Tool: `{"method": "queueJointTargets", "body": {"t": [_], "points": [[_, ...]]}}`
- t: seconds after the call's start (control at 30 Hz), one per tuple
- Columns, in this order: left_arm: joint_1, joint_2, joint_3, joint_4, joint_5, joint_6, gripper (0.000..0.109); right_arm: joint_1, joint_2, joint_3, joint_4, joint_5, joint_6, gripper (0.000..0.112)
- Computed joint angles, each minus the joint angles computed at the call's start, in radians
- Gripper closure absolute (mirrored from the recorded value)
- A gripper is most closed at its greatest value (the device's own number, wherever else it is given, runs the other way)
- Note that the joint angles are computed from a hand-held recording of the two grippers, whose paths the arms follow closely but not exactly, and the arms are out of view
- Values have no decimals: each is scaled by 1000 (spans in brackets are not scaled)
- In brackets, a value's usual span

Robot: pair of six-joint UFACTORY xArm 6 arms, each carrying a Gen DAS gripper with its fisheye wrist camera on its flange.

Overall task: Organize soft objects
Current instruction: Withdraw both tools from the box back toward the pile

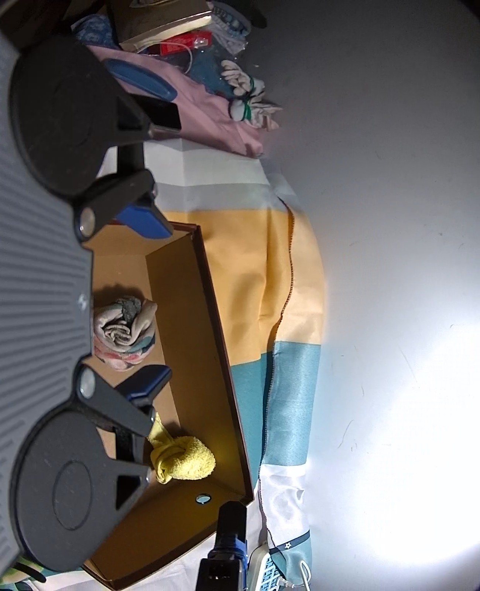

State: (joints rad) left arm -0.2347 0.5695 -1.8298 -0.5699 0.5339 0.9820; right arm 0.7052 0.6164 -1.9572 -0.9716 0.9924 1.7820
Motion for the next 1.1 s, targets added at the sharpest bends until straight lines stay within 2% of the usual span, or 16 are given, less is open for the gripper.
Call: {"method": "queueJointTargets", "body": {"t": [0.17,0.37,0.7,0.93,1.1], "points": [[2,-98,128,-42,-55,69,31,52,-1,-30,-58,56,28,85],[13,-202,249,-110,-80,140,30,102,-1,-47,-99,94,59,85],[27,-323,413,-127,-148,192,28,156,-18,-34,-117,101,123,85],[39,-379,489,-108,-153,173,20,185,-44,5,-114,90,174,85],[44,-419,546,-98,-158,170,20,204,-77,61,-109,61,233,84]]}}
